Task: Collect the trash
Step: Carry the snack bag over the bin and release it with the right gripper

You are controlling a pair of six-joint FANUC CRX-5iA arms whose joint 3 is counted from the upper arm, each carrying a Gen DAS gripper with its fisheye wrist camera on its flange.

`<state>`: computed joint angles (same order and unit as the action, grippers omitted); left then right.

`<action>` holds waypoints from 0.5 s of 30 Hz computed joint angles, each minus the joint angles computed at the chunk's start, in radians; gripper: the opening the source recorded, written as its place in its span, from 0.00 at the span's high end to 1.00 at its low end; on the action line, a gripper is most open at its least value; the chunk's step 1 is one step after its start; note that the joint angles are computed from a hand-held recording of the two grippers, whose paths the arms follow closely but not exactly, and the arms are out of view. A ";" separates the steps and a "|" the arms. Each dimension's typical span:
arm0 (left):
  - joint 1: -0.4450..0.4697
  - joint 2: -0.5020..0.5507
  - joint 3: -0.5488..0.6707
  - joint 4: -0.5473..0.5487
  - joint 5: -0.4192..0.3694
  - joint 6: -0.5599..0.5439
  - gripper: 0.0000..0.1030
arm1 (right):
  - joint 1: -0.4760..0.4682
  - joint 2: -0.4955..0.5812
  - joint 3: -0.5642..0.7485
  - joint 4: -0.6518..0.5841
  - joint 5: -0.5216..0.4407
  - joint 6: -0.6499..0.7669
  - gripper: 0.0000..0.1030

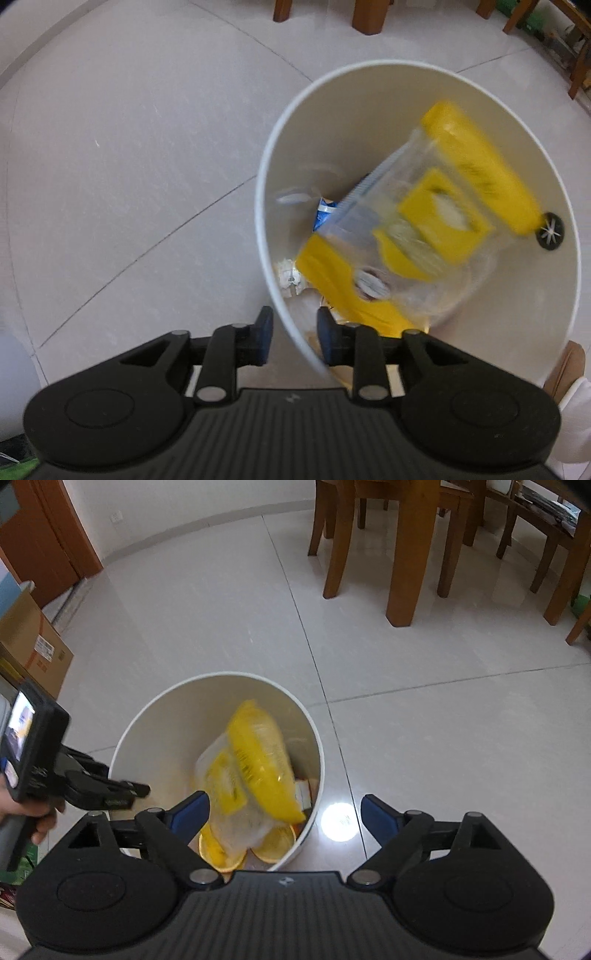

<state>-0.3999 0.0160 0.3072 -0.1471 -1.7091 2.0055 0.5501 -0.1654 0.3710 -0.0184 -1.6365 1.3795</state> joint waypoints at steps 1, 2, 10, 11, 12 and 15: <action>-0.009 0.002 0.019 -0.013 -0.017 -0.006 0.65 | 0.010 0.004 0.005 0.014 -0.014 -0.010 0.08; -0.022 0.006 0.045 -0.029 -0.040 -0.012 0.61 | 0.022 0.006 0.010 0.031 -0.028 -0.023 0.07; -0.147 0.058 0.334 -0.185 -0.243 -0.003 0.19 | 0.160 0.002 0.028 0.168 -0.145 -0.134 0.00; -0.148 0.070 0.377 -0.186 -0.273 0.002 0.18 | 0.174 0.000 0.026 0.179 -0.157 -0.151 0.00; -0.163 0.081 0.425 -0.200 -0.303 0.023 0.16 | 0.195 -0.005 0.020 0.199 -0.171 -0.176 0.00; -0.216 0.117 0.544 -0.235 -0.387 0.073 0.09 | 0.246 -0.019 0.008 0.243 -0.208 -0.235 0.00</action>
<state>-0.6163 0.1328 0.8516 -0.3817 -2.0959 2.0784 0.7959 -0.1843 0.3788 0.2247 -1.8443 1.1449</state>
